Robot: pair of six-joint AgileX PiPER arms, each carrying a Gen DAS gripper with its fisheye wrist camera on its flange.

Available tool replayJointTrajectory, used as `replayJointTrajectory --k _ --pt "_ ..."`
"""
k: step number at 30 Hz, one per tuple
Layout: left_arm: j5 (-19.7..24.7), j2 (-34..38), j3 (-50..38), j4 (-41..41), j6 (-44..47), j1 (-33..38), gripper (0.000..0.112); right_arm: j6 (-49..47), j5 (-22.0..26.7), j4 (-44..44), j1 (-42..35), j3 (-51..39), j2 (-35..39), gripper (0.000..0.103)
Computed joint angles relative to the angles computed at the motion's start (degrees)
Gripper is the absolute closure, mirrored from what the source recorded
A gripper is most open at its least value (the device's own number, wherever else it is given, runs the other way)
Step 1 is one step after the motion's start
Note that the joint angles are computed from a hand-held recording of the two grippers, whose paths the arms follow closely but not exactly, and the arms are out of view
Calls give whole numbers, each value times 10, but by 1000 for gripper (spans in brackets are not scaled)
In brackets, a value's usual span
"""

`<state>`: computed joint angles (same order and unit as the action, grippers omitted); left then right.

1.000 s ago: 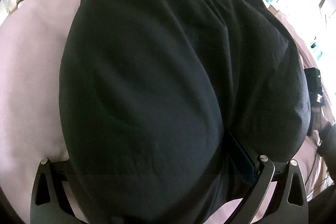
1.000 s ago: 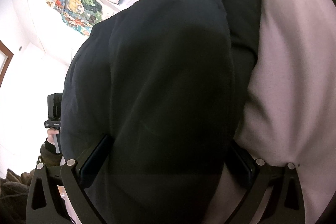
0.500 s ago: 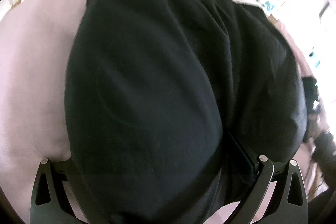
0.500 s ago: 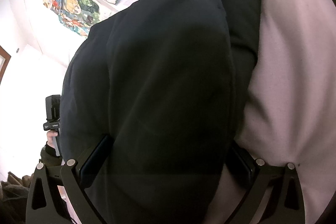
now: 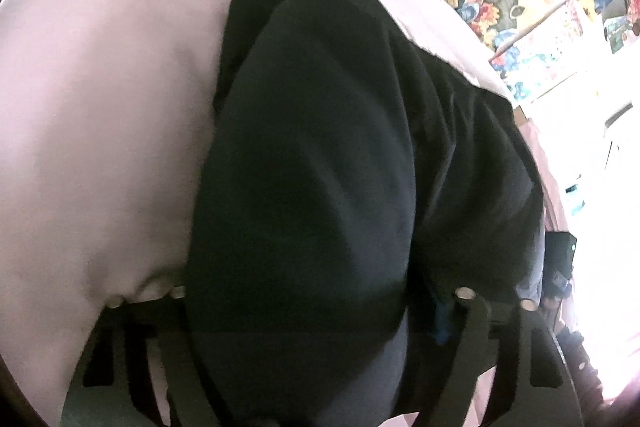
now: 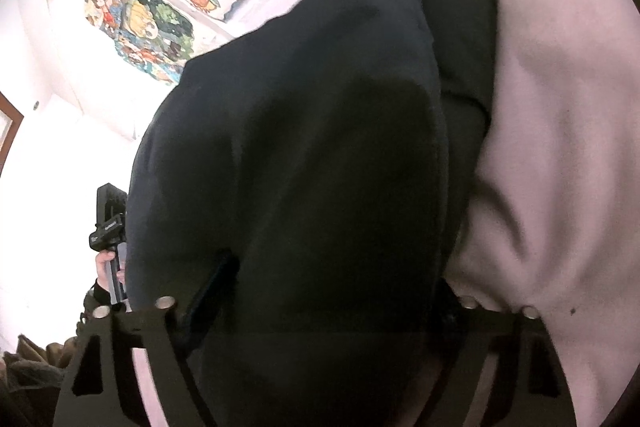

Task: Fold large clothes
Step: 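Grasp the jacket end with the left tool while the right tool grasps beside it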

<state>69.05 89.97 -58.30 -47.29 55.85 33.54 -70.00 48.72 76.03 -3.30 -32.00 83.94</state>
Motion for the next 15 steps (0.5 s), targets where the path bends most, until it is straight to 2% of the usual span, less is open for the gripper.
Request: replayJointTrajectory --k 4,6,10,13,15 --pt "-21 -55 35 -18 -2 -12 71 3 -16 2 11 10 -34 45" --pt "-67 -92 61 -21 -27 -55 78 4 -31 6 21 17 -53 55" --pt "-149 -157 93 -1 -82 -132 86 34 -67 3 45 27 -98 66" --pt "-184 -200 107 26 -125 -169 90 79 -109 -20 81 32 -141 73" --pt "-188 -226 115 42 -137 -175 92 149 -146 -68 121 29 -180 76"
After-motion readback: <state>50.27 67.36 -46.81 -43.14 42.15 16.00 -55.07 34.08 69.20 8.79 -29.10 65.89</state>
